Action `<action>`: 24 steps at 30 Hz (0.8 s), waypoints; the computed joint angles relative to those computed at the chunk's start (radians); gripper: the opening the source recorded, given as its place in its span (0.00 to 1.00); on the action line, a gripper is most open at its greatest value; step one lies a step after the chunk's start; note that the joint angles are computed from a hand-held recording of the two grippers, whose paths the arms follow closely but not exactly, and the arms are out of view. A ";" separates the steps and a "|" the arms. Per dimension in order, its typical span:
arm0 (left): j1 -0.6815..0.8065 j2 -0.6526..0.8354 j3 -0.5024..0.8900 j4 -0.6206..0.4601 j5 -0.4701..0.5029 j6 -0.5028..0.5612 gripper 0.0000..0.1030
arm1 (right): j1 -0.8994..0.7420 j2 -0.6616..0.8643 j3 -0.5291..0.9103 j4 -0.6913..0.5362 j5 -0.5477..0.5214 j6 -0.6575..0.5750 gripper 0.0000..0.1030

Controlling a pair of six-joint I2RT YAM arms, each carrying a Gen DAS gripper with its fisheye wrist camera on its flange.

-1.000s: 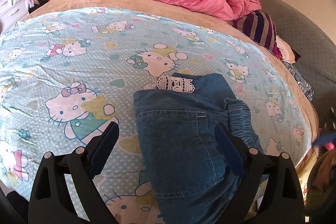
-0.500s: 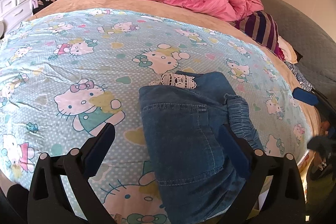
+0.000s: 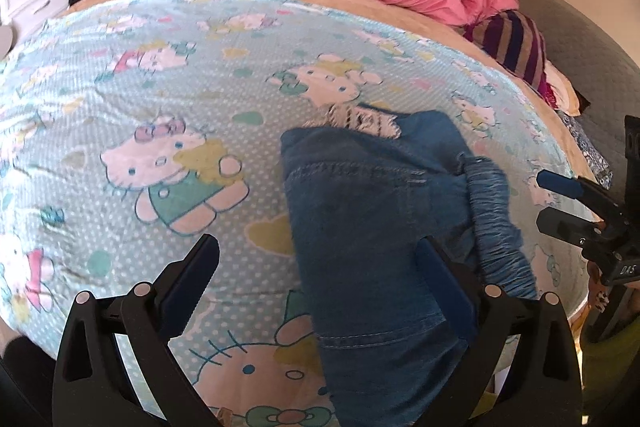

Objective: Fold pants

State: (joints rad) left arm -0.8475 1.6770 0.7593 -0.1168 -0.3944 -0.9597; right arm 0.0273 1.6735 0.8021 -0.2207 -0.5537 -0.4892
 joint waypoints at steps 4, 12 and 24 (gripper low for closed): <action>0.018 0.017 -0.034 0.069 0.043 -0.014 0.96 | -0.002 0.054 0.027 0.001 0.001 0.026 0.80; 0.033 0.069 -0.023 0.138 0.088 0.003 0.96 | 0.015 0.222 0.144 -0.046 -0.024 0.061 0.57; 0.047 0.136 0.037 0.171 0.119 0.046 0.94 | 0.057 0.316 0.209 -0.018 -0.094 0.064 0.57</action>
State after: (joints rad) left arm -0.8007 1.8133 0.7959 0.0539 -0.2752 -0.9137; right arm 0.0840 1.9893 1.0115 -0.2382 -0.6481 -0.4250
